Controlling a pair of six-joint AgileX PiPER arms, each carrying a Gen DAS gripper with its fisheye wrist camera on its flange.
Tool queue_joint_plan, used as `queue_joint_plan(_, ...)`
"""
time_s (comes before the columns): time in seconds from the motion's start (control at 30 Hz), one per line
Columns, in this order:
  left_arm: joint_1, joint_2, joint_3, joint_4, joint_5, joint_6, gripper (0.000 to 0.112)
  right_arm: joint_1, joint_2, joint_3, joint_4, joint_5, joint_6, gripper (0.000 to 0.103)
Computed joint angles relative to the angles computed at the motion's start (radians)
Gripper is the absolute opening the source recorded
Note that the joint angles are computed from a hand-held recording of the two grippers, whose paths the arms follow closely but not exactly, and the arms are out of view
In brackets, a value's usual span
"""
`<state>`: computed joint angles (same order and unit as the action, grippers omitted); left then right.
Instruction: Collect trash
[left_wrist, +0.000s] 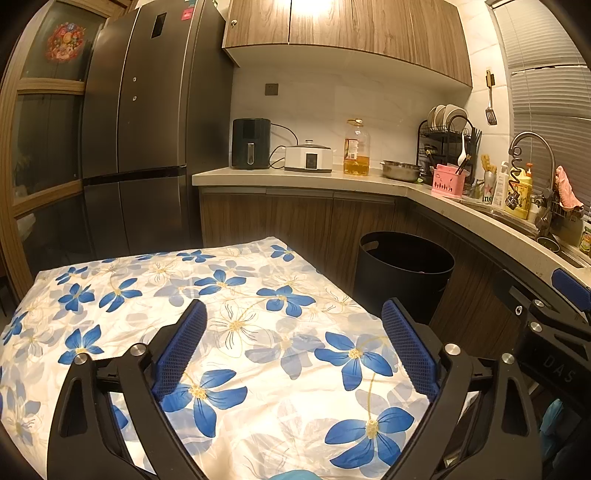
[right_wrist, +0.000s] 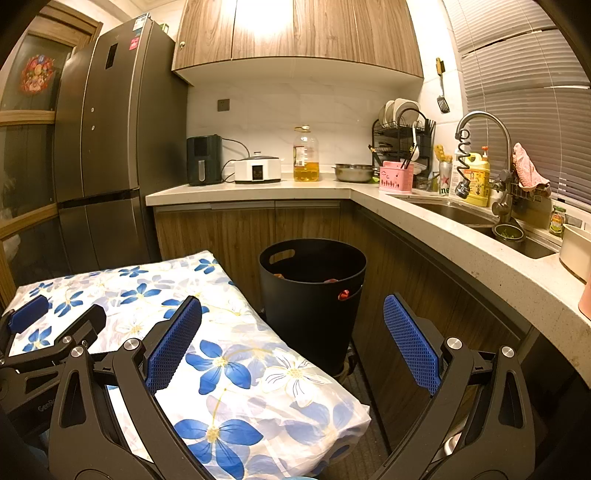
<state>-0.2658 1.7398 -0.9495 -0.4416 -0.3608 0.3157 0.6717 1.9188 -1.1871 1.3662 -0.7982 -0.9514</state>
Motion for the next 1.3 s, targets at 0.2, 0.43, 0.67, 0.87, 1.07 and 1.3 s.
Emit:
queue_joint_plan(0.2,0.015,0.002,-0.016,0.061,0.025,-0.053,0.072,-0.001,0.0,-0.001,0.002,0.001,-0.003,0.098)
queue_joint_plan(0.43,0.019,0.004,-0.021,0.069,0.022,-0.042,0.062,-0.005,-0.003,-0.007,0.012,0.005,-0.017,0.098)
queue_joint_plan(0.67,0.018,0.003,-0.018,0.078,0.022,-0.059,0.062,-0.006,-0.004,-0.006,0.011,0.006,-0.017,0.098)
queue_joint_plan(0.87,0.018,0.005,-0.019,0.08,0.028,-0.055,0.062,-0.006,-0.003,-0.006,0.01,0.005,-0.016,0.098)
queue_joint_plan(1.07,0.011,0.007,-0.016,0.035,0.024,-0.014,0.062,-0.005,-0.003,-0.006,0.01,0.005,-0.014,0.098)
queue_joint_plan(1.3,-0.003,0.005,-0.012,-0.065,0.005,0.084,0.079,-0.006,-0.003,-0.008,0.011,0.008,-0.016,0.098)
